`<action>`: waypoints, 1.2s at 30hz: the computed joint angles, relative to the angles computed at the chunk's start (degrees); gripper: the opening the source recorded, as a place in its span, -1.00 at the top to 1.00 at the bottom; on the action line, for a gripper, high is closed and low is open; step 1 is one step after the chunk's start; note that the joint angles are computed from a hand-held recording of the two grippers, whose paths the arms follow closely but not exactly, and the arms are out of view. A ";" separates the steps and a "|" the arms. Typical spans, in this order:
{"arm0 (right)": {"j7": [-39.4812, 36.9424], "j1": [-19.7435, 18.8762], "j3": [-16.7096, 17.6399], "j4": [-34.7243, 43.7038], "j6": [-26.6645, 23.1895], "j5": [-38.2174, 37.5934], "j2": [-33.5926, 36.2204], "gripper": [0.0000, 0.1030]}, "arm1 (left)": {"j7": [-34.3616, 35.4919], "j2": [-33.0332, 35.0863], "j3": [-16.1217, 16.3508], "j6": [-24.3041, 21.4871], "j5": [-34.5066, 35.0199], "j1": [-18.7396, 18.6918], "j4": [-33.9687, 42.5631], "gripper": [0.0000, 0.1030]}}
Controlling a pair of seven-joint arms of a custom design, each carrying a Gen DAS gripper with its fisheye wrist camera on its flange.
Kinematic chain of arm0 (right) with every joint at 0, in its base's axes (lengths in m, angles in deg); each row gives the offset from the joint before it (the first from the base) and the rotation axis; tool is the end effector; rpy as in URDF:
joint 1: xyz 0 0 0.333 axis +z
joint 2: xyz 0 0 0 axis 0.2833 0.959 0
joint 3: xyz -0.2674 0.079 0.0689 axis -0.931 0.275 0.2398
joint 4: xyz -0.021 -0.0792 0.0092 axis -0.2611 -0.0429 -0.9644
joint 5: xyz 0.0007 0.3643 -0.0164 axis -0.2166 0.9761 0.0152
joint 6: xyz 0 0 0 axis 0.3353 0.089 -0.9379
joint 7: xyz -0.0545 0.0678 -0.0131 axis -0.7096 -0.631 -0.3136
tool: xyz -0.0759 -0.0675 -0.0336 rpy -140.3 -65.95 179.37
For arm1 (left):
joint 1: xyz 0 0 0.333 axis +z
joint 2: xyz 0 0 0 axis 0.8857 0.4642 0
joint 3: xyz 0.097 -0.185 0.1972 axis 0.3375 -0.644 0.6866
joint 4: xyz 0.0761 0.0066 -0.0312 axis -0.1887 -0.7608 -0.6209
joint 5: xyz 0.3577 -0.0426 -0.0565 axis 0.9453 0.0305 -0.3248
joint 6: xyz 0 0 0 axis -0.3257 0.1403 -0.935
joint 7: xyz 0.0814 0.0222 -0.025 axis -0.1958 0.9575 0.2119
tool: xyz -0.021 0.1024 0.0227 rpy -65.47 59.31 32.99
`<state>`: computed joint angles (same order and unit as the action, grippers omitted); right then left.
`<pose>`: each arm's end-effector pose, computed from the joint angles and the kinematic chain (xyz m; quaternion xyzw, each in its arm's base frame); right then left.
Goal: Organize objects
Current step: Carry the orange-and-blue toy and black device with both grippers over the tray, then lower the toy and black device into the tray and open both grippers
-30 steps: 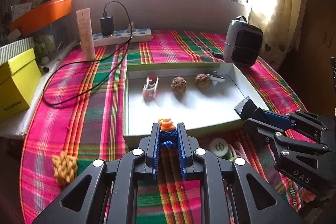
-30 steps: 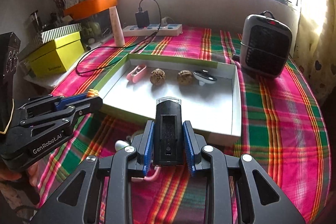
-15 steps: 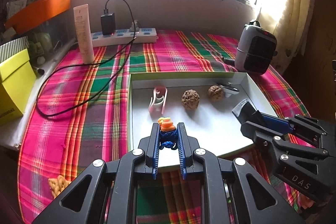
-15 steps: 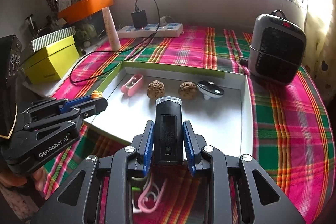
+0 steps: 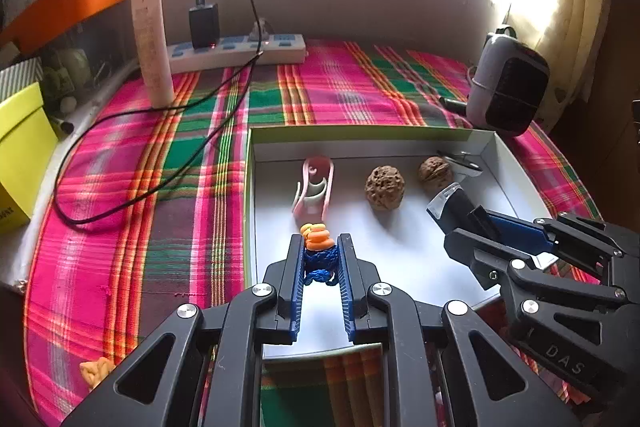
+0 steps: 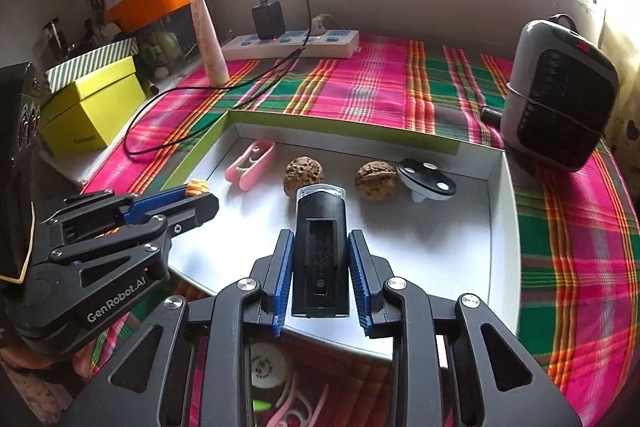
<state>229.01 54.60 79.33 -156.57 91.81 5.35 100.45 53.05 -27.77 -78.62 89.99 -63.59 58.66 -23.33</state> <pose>0.5461 0.3971 0.4183 -0.6769 0.6501 -0.1920 0.2869 0.5931 -0.2314 0.4085 -0.5185 0.7802 -0.3189 0.1441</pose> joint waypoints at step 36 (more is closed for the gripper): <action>-5.62 1.18 -0.62 6.25 -3.09 4.77 5.29 0.45 | -2.49 3.33 1.17 -1.89 4.48 -1.06 4.05 0.71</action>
<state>223.38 55.78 78.71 -150.33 88.72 10.12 105.74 50.57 -24.44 -77.45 88.10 -59.11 57.60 -19.29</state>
